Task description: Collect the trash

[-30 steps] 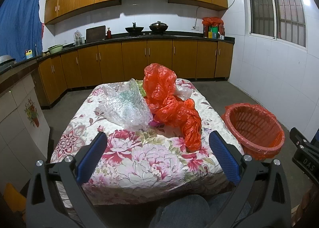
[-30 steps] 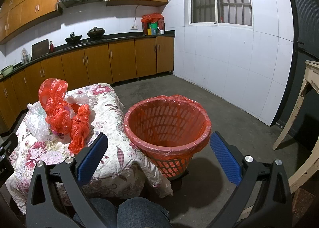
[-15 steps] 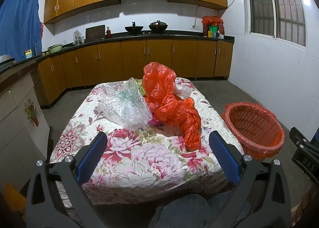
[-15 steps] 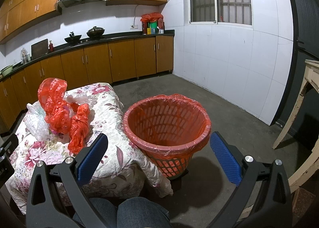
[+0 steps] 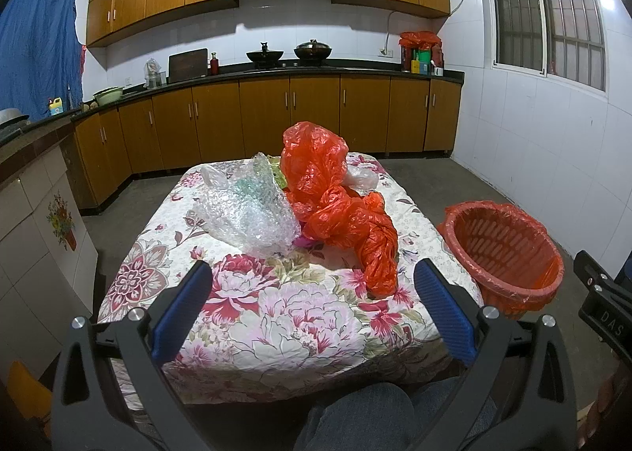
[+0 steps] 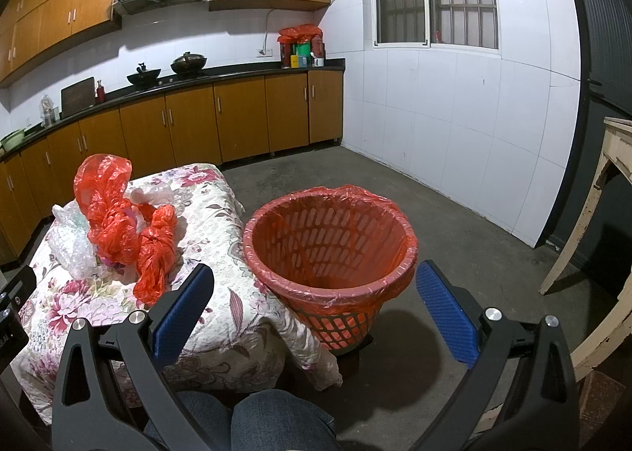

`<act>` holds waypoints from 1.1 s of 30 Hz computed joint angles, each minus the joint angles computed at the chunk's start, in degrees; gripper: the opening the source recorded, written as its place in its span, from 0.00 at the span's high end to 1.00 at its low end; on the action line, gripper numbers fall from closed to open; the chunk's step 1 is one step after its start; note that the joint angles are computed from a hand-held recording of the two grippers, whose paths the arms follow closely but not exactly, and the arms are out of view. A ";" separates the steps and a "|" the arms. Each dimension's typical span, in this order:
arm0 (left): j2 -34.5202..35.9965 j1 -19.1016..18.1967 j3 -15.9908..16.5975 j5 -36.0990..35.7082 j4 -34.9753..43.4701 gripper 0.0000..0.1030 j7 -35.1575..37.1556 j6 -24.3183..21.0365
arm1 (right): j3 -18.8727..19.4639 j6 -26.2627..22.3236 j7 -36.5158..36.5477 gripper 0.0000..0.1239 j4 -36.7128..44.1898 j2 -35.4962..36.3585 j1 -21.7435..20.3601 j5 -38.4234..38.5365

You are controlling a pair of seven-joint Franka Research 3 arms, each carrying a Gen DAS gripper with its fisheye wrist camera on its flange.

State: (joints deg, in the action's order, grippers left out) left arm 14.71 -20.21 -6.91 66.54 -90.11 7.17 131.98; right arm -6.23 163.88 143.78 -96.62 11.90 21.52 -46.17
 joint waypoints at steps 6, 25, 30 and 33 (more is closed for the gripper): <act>0.02 0.00 0.01 -0.18 0.04 0.04 0.07 0.01 | -0.04 -0.05 -0.08 0.18 0.17 0.20 0.05 0.15; -2.65 3.29 0.50 -1.49 -5.40 0.04 -4.34 -1.87 | 5.90 1.62 -27.15 0.18 8.58 8.56 -1.40 23.78; -3.99 5.69 0.63 -3.02 -7.79 0.04 -5.66 -1.31 | 10.67 -2.37 -39.69 0.18 17.39 14.86 -2.99 34.53; -4.44 7.12 0.76 -3.78 -8.93 0.04 -6.28 -0.41 | 11.22 -5.55 -43.71 0.19 24.34 19.42 -2.22 38.78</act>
